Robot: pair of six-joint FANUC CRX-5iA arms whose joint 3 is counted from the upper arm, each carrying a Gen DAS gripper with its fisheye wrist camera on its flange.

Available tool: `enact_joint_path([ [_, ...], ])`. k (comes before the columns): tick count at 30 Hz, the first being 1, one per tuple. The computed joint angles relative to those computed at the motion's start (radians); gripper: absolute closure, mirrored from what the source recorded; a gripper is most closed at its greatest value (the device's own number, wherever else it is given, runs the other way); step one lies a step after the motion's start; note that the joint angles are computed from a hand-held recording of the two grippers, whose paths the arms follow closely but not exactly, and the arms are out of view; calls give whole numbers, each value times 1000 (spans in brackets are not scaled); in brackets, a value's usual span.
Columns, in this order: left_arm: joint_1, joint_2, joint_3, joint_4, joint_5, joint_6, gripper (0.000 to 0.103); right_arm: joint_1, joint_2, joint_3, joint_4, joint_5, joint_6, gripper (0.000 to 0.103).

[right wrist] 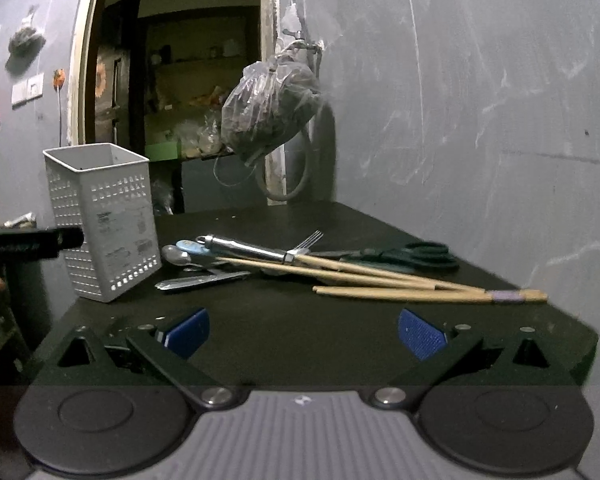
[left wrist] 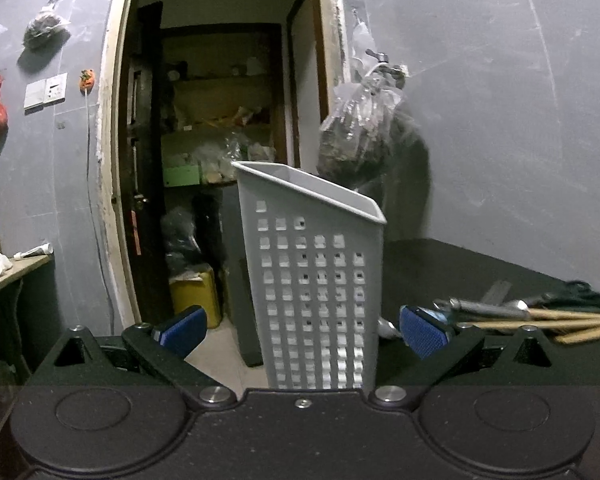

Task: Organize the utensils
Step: 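Move the left gripper to the white perforated basket and grasp its rim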

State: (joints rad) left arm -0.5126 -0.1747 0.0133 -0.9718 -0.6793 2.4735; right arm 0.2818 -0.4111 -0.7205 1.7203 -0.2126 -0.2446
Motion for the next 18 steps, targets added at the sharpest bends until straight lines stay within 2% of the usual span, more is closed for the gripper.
enact_joint_path([
  [4, 47, 53, 40, 77, 10, -52, 1, 30, 27, 24, -40, -52, 68, 0],
  [10, 104, 73, 38, 162, 76, -119, 1, 51, 60, 48, -78, -82, 131, 0],
  [14, 118, 89, 43, 185, 92, -142, 12, 83, 85, 72, -146, -118, 209, 0],
  [15, 129, 90, 38, 209, 106, -161, 13, 83, 89, 75, -151, -116, 219, 0],
  [17, 140, 95, 39, 242, 115, -193, 23, 84, 96, 82, -154, -118, 232, 0],
  [18, 134, 98, 43, 230, 107, -182, 23, 83, 99, 83, -153, -119, 235, 0],
])
